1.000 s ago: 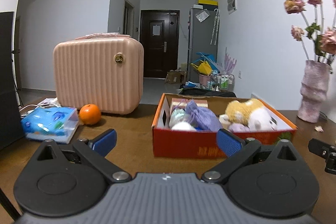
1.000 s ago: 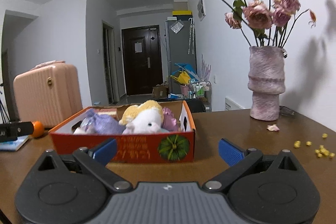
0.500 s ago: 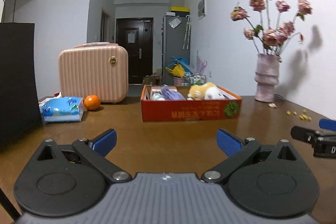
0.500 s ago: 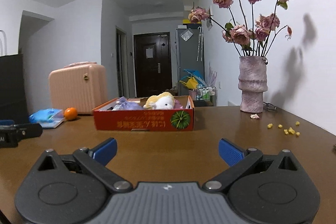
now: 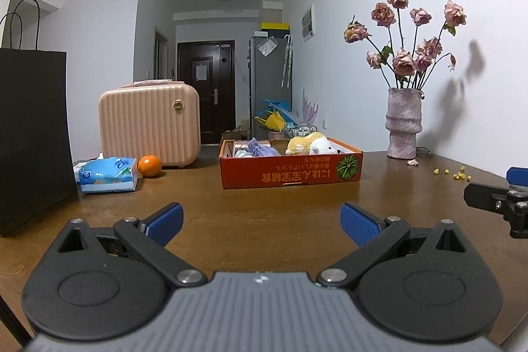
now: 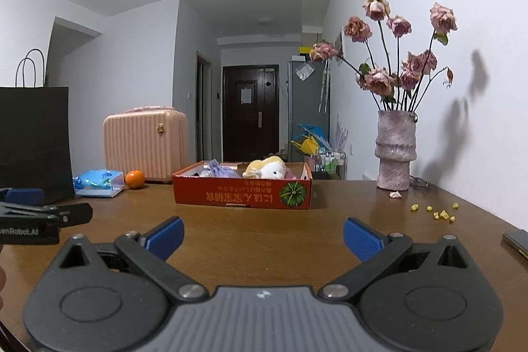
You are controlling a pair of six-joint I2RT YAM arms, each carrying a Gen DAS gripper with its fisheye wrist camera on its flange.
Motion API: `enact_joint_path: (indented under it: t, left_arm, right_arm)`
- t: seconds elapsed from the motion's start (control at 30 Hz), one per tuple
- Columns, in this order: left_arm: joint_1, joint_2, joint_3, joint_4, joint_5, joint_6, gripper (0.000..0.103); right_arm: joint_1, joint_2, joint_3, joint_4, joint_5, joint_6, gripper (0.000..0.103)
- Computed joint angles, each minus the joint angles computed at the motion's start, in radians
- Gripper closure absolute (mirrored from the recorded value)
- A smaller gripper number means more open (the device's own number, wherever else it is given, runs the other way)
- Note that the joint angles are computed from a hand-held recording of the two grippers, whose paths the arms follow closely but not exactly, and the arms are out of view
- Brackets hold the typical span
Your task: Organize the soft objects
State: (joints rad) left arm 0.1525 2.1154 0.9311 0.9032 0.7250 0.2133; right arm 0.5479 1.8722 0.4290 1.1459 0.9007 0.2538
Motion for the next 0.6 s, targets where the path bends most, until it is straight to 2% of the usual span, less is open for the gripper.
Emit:
enact_joint_path:
  t: [0.6]
  left_arm:
    - [0.011,-0.001,-0.032,0.071,0.015,-0.006,0.000]
  right_arm:
    - [0.028,-0.006,-0.006,0.025,0.033,-0.027,0.000]
